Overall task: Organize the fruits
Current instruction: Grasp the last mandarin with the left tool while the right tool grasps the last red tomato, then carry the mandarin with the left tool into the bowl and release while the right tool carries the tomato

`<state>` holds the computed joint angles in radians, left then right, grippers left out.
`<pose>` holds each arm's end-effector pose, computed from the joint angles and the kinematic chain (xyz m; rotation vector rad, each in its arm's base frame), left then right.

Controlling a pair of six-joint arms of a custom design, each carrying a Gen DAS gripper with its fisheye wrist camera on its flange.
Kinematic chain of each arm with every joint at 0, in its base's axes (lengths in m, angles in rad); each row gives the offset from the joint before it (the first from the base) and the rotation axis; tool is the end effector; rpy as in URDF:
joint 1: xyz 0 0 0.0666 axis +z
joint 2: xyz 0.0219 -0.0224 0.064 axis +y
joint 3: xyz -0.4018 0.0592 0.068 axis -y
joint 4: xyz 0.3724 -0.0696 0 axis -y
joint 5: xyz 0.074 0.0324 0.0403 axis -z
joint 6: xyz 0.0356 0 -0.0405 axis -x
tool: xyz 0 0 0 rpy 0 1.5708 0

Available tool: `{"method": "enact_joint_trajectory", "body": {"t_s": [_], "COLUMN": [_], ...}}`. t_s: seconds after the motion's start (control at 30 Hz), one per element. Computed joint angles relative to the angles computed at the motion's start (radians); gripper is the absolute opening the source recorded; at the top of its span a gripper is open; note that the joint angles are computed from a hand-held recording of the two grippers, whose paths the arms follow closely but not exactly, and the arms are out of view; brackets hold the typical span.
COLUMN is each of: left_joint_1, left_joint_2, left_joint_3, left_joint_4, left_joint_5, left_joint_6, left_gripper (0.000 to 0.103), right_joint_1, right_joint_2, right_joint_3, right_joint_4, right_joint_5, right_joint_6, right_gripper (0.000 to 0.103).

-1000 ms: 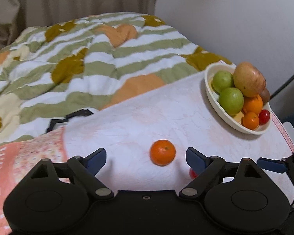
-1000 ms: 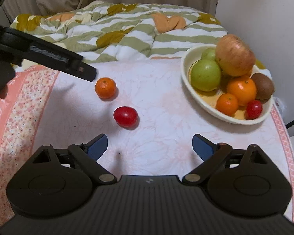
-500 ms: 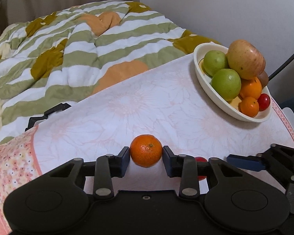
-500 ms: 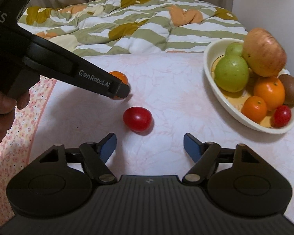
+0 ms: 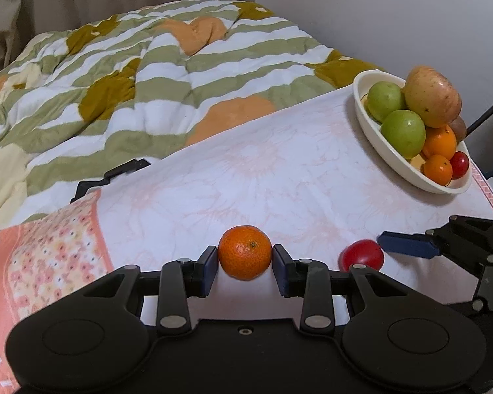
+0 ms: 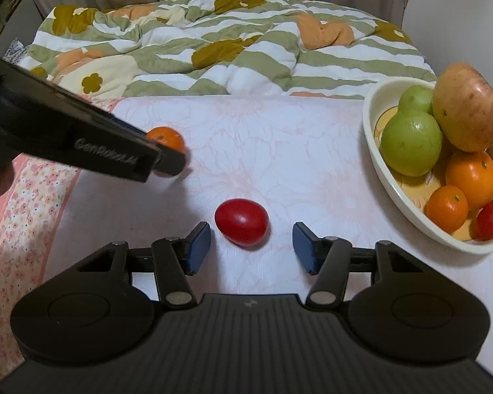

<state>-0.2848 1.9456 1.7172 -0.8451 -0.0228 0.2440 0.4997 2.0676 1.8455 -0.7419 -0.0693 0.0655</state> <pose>0.6212 -0.1814 0.2989 0.0464 2.6515 -0.1468 0.6123 0.3366 0.2793 -0.7381 2.4426 0.2584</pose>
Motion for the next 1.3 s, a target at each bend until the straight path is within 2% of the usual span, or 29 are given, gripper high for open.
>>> {"method": "enact_joint_trajectory", "body": {"t_s": [0.03, 0.1, 0.13, 0.47, 0.77, 1.03, 1.3], "left_joint_1": [0.000, 0.001, 0.001, -0.010, -0.051, -0.149, -0.265], "left_joint_2": [-0.006, -0.013, -0.018, -0.091, -0.171, -0.220, -0.178], "left_joint_3": [-0.008, -0.019, -0.027, -0.101, -0.151, -0.140, -0.032], "left_joint_4": [0.003, 0.007, 0.009, 0.058, 0.098, 0.094, 0.033], "left_joint_5": [-0.002, -0.001, 0.001, -0.005, -0.043, -0.152, -0.299], "left_joint_6": [0.005, 0.015, 0.021, 0.057, 0.108, 0.201, 0.359], "left_gripper": [0.040, 0.039, 0.039, 0.039, 0.039, 0.039, 0.039], "right_joint_1": [0.001, 0.004, 0.005, 0.013, 0.010, -0.051, -0.171], "right_joint_2": [0.001, 0.002, 0.005, -0.027, -0.120, -0.242, -0.328], "right_joint_3": [0.002, 0.004, 0.010, -0.012, -0.094, -0.201, -0.260], "right_joint_4": [0.000, 0.002, 0.000, 0.009, 0.041, 0.070, 0.063], "right_joint_5": [0.001, 0.001, -0.001, 0.013, 0.033, -0.027, -0.141], "right_joint_6": [0.002, 0.009, 0.012, 0.008, 0.008, -0.003, 0.121], "right_gripper": [0.066, 0.053, 0.050, 0.050, 0.049, 0.049, 0.049]}}
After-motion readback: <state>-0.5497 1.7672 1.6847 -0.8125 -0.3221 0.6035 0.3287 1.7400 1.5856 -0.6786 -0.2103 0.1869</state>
